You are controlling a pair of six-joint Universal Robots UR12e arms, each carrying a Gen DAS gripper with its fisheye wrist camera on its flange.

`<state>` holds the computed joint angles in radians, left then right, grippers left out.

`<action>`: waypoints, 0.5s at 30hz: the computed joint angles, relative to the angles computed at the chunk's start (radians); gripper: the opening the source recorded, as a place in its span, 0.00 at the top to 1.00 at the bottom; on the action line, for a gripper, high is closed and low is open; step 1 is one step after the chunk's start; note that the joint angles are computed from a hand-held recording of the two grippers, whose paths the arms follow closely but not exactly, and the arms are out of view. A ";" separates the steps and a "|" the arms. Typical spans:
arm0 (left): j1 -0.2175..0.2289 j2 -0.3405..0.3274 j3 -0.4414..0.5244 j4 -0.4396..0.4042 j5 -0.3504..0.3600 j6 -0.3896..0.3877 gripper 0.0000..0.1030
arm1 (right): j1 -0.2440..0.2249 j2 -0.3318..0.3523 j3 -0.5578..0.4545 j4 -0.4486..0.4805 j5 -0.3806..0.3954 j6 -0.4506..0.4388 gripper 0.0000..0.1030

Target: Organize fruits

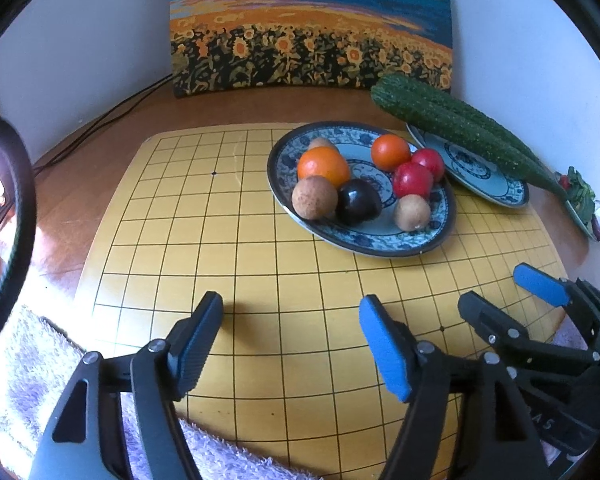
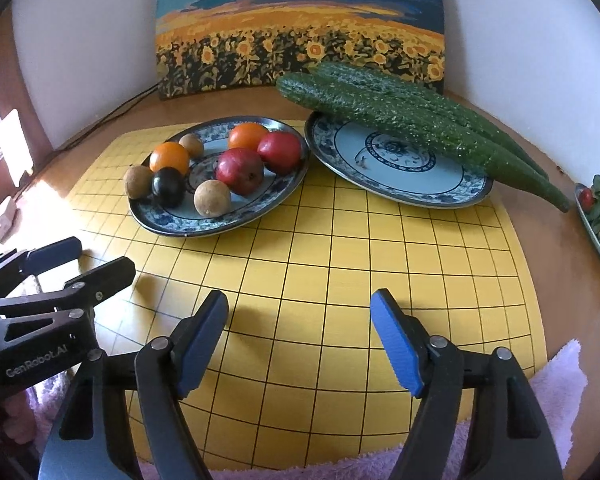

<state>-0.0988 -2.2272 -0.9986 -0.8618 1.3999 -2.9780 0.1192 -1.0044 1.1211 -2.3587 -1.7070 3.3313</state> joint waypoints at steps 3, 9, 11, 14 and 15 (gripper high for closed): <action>-0.001 0.001 -0.002 0.002 0.005 0.005 0.26 | 0.005 0.004 -0.007 0.012 -0.018 -0.012 0.23; -0.005 0.001 -0.008 0.019 0.022 0.004 0.25 | 0.005 0.006 -0.009 0.021 -0.029 0.006 0.16; -0.007 0.001 -0.011 0.027 0.030 0.007 0.25 | 0.005 0.006 -0.010 0.023 -0.031 0.010 0.14; -0.007 0.002 -0.014 0.034 0.029 0.007 0.25 | 0.005 0.007 -0.012 0.024 -0.031 0.012 0.14; -0.007 0.002 -0.015 0.036 0.029 0.007 0.25 | 0.005 0.007 -0.012 0.024 -0.031 0.012 0.14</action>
<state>-0.1057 -2.2253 -1.0135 -0.8254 1.4291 -2.9712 0.1242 -0.9970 1.1088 -2.3348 -1.7379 3.3431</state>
